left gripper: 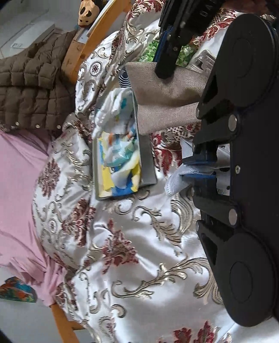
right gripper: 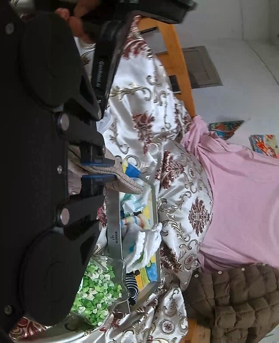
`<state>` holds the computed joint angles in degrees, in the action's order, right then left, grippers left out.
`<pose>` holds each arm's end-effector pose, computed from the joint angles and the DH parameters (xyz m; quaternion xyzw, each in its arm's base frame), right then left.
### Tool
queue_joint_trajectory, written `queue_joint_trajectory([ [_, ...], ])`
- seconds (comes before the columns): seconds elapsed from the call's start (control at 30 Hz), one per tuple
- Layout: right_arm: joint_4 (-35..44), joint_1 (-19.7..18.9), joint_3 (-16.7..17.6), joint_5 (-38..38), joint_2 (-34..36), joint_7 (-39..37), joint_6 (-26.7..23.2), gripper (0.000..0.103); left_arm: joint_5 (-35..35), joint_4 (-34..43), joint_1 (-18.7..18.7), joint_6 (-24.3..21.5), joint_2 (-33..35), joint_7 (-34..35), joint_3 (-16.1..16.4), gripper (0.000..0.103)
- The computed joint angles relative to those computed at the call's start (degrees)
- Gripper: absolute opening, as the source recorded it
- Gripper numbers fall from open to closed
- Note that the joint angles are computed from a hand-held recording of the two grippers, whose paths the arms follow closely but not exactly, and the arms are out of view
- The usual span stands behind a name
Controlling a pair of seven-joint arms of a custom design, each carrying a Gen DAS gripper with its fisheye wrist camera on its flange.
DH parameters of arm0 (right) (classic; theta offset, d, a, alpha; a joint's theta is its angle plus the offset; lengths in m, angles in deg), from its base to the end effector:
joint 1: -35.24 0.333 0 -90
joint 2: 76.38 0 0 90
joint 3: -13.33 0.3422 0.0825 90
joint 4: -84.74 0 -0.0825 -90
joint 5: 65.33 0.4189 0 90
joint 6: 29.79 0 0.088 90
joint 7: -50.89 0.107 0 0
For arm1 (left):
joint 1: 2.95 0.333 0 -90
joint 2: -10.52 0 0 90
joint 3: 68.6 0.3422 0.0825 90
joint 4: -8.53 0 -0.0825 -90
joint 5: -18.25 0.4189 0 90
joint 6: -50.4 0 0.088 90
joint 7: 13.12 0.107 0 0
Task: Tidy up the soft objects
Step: 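Close the left gripper on the grey cloth while the right gripper grasps the beige pouch, then lift and carry the grey cloth and beige pouch with both grippers to the metal tray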
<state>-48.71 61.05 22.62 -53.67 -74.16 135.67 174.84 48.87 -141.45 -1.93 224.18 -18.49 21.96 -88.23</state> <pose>0.4871 0.3104 0.4718 -0.7012 0.4369 -0.2648 0.4973 0.4086 -0.1898 0.5040 -0.6587 0.6027 -0.3588 0.2723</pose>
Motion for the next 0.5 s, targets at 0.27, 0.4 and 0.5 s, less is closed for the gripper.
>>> queue_joint_trajectory([
  [0.27,-1.0,-0.7,-0.3,-2.4,-1.6,3.2,3.9,0.001,2.7,-0.5,4.9,2.4,-2.7,-3.0,-4.3,0.008],
  [0.4,-1.5,-0.5,-0.4,0.2,-2.6,1.5,5.8,0.001,4.5,-0.4,8.3,3.3,-4.4,-4.7,-7.7,0.008],
  [0.5,-1.9,-0.2,-0.3,3.2,-3.3,-0.7,6.8,0.001,5.2,-0.6,9.4,4.1,-5.8,-5.3,-8.9,0.008],
])
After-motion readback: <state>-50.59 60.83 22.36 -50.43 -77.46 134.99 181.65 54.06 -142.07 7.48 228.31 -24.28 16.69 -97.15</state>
